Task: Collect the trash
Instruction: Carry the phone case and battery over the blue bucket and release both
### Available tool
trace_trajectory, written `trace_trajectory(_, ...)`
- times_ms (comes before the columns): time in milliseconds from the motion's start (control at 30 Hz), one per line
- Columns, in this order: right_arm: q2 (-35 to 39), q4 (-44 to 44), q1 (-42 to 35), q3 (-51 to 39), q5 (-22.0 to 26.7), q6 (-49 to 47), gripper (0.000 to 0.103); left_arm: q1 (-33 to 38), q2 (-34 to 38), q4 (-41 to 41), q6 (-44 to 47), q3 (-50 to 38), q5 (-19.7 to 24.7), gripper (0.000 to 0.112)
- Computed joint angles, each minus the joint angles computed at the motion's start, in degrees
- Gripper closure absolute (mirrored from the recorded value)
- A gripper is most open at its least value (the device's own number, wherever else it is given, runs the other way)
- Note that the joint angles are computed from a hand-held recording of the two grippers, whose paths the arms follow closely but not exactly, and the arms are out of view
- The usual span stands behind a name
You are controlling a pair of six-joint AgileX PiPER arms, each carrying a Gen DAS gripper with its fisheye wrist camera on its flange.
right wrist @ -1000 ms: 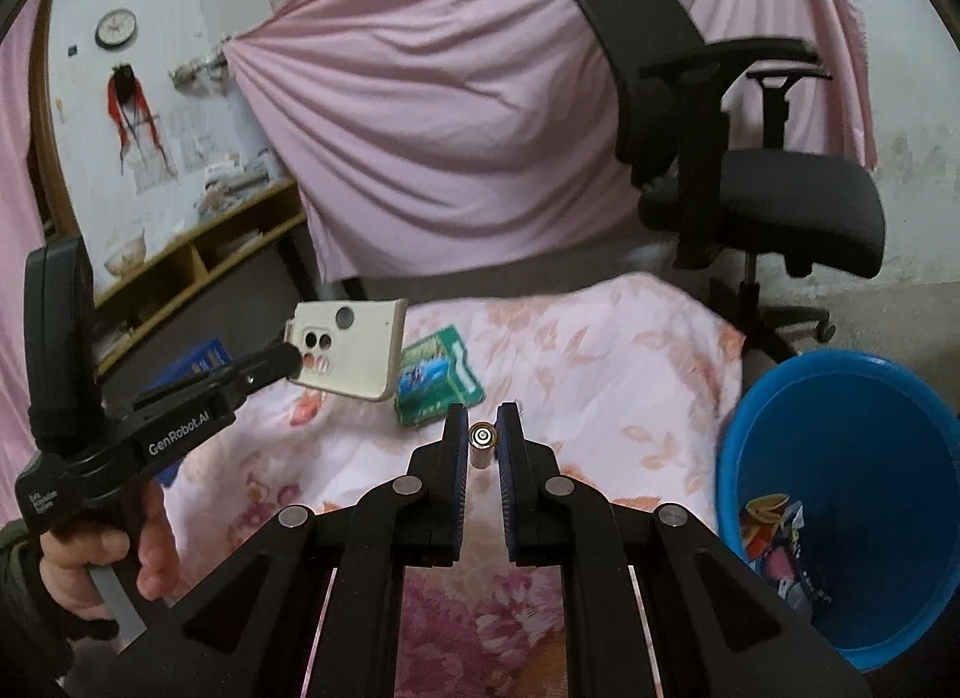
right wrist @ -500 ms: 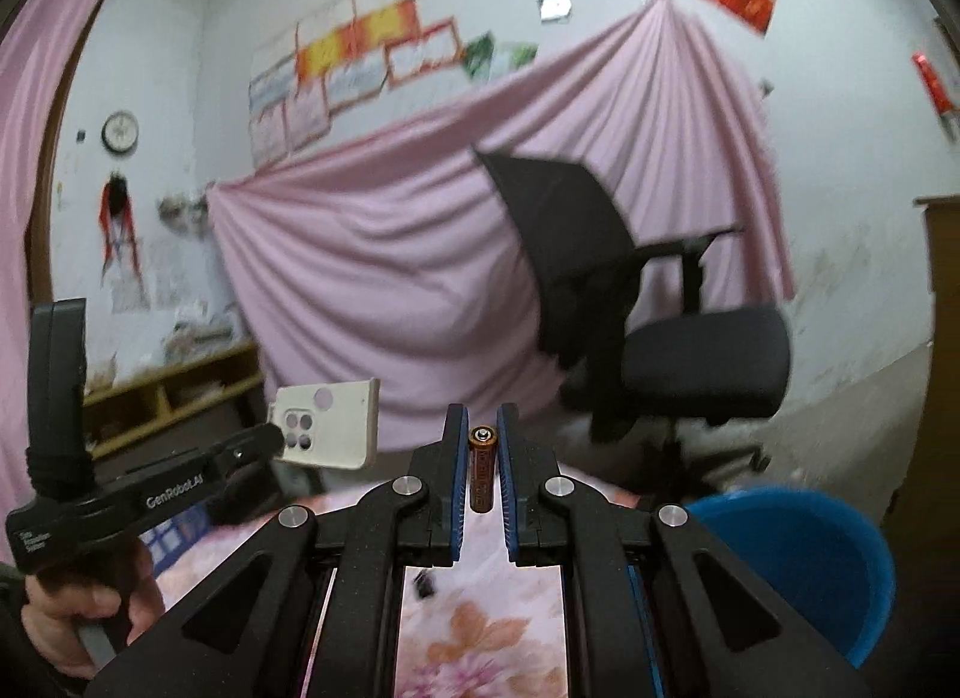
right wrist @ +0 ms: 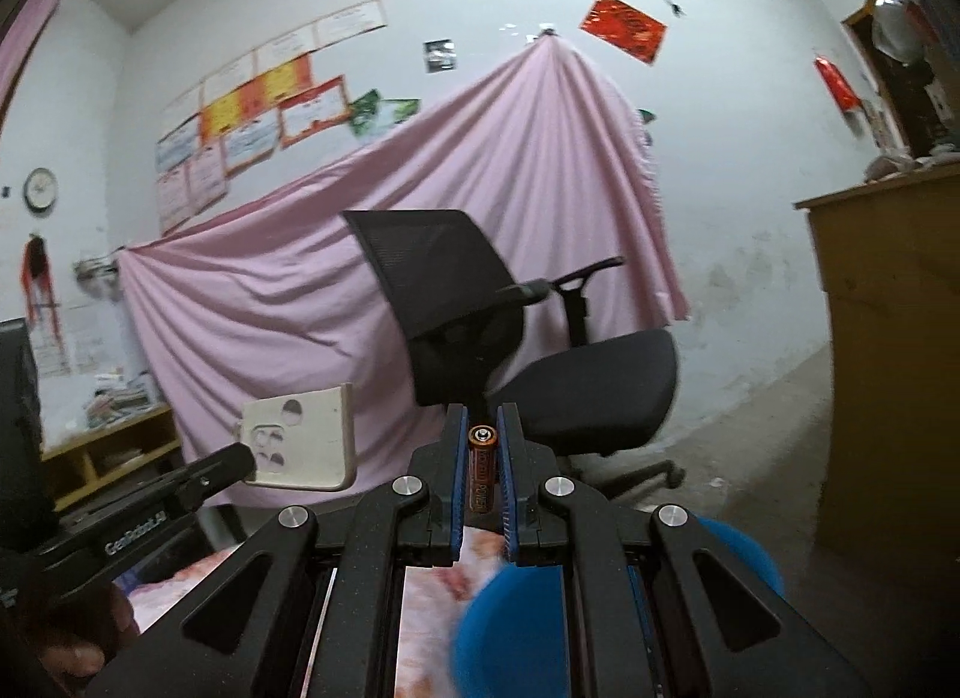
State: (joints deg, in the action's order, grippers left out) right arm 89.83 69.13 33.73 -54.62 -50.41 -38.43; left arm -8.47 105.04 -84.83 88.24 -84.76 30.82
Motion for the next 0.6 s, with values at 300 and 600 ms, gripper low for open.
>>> trace_trajectory(300, -1.45, 1.46, -4.88, 3.56, 4.89, 3.07, 0.095, -5.96, 4.66, 20.38, -20.83, -5.38, -3.16, 0.109)
trace_trajectory(600, 0.49, 1.74, -9.9, 3.45, 13.48, 4.92, 0.095, -7.42, 9.48, 35.85, -37.62, -11.18, 0.88, 0.109)
